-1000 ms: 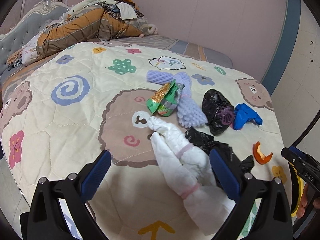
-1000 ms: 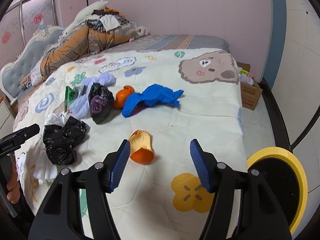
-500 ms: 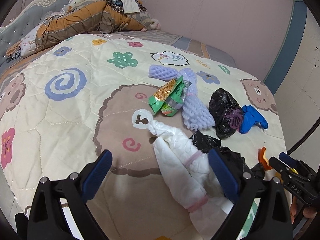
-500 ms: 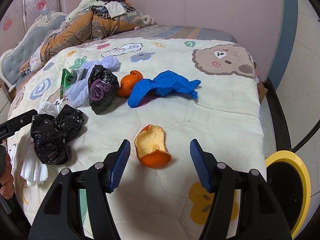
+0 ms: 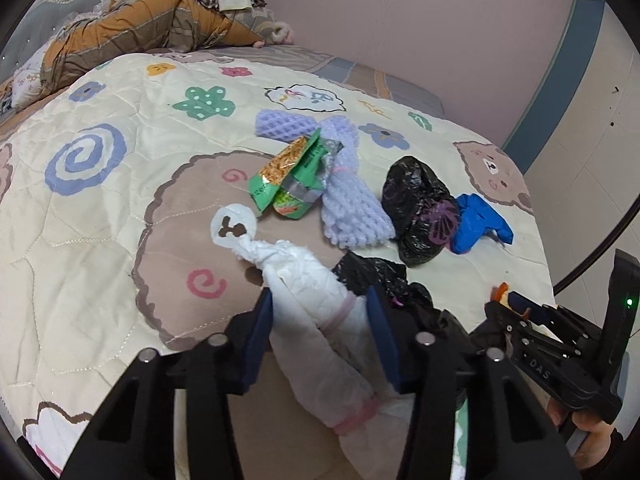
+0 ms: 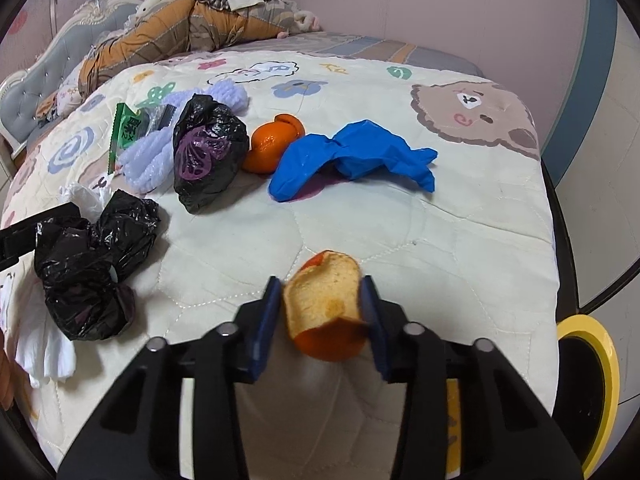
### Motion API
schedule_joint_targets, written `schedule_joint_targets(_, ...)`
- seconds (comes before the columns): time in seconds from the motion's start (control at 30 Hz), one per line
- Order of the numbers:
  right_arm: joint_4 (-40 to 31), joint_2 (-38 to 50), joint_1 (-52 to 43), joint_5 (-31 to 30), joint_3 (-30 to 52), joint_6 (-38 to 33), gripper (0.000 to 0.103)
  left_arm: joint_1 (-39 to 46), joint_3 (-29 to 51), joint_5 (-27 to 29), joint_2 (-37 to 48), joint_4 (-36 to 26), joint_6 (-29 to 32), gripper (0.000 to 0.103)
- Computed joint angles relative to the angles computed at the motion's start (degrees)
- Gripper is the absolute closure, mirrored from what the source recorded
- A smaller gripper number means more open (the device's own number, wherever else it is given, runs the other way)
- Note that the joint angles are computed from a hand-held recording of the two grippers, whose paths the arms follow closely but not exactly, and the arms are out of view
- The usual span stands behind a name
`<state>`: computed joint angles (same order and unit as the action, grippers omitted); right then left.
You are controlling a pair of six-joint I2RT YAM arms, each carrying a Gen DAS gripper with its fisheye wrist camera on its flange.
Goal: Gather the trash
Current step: 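Grasp the white plastic bag with the left tool while the right tool grasps the orange peel, then carry the bag and peel to the yellow bin and open both tools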
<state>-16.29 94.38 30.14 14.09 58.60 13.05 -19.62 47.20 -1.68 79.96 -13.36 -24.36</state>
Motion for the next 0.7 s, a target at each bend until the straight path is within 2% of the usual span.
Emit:
schedule_joint_targets(0.2, 0.6, 0.16, 0.87, 2.05, -0.01, -0.88, 0.077, 0.51, -0.68, 0.88, -0.93, 0.04, -0.11, 0.069)
schedule_joint_targets(0.43, 1.52, -1.59, 0.94, 2.68, -1.13, -0.59, 0.081, 1.93, -2.16, 3.36, -4.62, -0.54, -0.16, 0.069)
schedule_joint_targets(0.7, 1.72, -6.03, 1.07, 2.11, -3.17, 0.13, 0.082, 1.75, -2.91, 0.21, -10.41, -2.76, -0.18, 0.069)
